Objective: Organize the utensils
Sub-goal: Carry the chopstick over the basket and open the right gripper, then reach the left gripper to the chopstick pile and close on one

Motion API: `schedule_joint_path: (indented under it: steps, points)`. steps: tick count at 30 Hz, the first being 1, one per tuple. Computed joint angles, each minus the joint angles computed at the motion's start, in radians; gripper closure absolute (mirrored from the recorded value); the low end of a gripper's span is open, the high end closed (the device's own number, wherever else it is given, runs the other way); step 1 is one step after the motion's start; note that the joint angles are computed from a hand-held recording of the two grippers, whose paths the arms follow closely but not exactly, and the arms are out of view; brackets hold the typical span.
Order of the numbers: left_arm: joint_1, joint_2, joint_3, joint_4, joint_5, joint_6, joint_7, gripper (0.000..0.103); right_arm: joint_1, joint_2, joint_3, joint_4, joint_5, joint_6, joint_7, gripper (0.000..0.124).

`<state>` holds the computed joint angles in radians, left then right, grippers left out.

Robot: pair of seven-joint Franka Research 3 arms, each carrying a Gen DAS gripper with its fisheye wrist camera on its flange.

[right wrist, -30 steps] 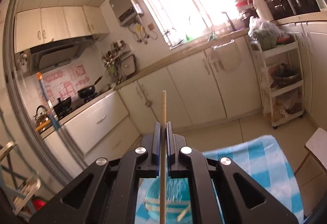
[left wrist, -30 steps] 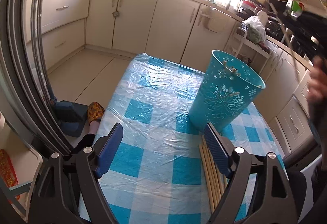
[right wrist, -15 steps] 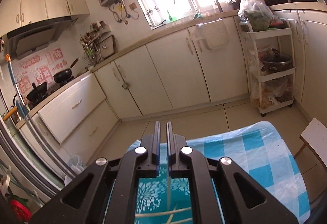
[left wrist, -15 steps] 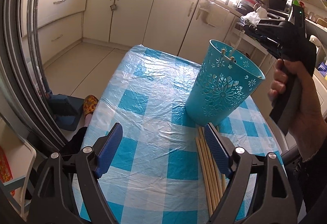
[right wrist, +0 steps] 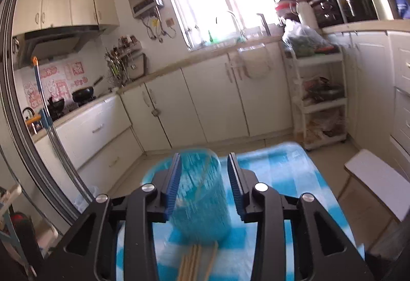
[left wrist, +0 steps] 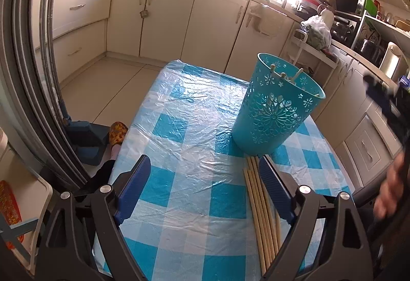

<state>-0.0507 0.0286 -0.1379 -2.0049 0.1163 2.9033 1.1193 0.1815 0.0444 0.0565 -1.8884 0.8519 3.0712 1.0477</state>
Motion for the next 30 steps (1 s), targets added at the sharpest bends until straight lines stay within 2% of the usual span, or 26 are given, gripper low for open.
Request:
schedule_joint_path:
  steps: [2, 4, 5, 10, 15, 19, 20, 26, 30]
  points:
    - [-0.002, -0.007, -0.001, -0.007, 0.01, -0.009, -0.007, 0.02, 0.008, -0.016, -0.015, -0.068, -0.128, -0.052, 0.118, 0.086]
    - [-0.004, -0.014, -0.002, -0.013, 0.015, -0.021, -0.011, 0.02, 0.011, 0.0, -0.026, -0.085, -0.251, -0.145, 0.233, 0.089]
    - [-0.006, -0.019, -0.003, -0.017, 0.016, -0.03, -0.01, 0.02, 0.009, 0.02, -0.025, -0.073, -0.264, -0.189, 0.244, 0.094]
    - [-0.011, -0.042, -0.001, -0.037, 0.034, -0.05, -0.014, 0.019, 0.017, 0.165, -0.031, 0.069, -0.46, -0.304, 0.389, 0.094]
    - [-0.013, -0.051, 0.001, -0.044, 0.039, -0.083, -0.013, 0.019, 0.046, 0.251, -0.059, 0.155, -0.582, -0.355, 0.473, 0.098]
    - [-0.016, -0.035, 0.0, -0.032, 0.014, -0.113, 0.011, 0.019, 0.055, 0.256, -0.069, 0.162, -0.668, -0.374, 0.5, 0.11]
    - [-0.017, -0.03, -0.002, -0.028, 0.008, -0.119, 0.017, 0.019, 0.05, 0.246, -0.064, 0.151, -0.67, -0.379, 0.491, 0.115]
    - [-0.034, 0.041, -0.022, 0.039, -0.032, -0.184, 0.084, 0.018, 0.008, 0.135, -0.033, -0.009, -0.609, -0.331, 0.367, 0.116]
    - [-0.045, 0.105, -0.027, 0.108, -0.001, -0.238, 0.061, 0.019, -0.044, 0.085, 0.0, -0.081, -0.38, -0.313, 0.202, 0.116]
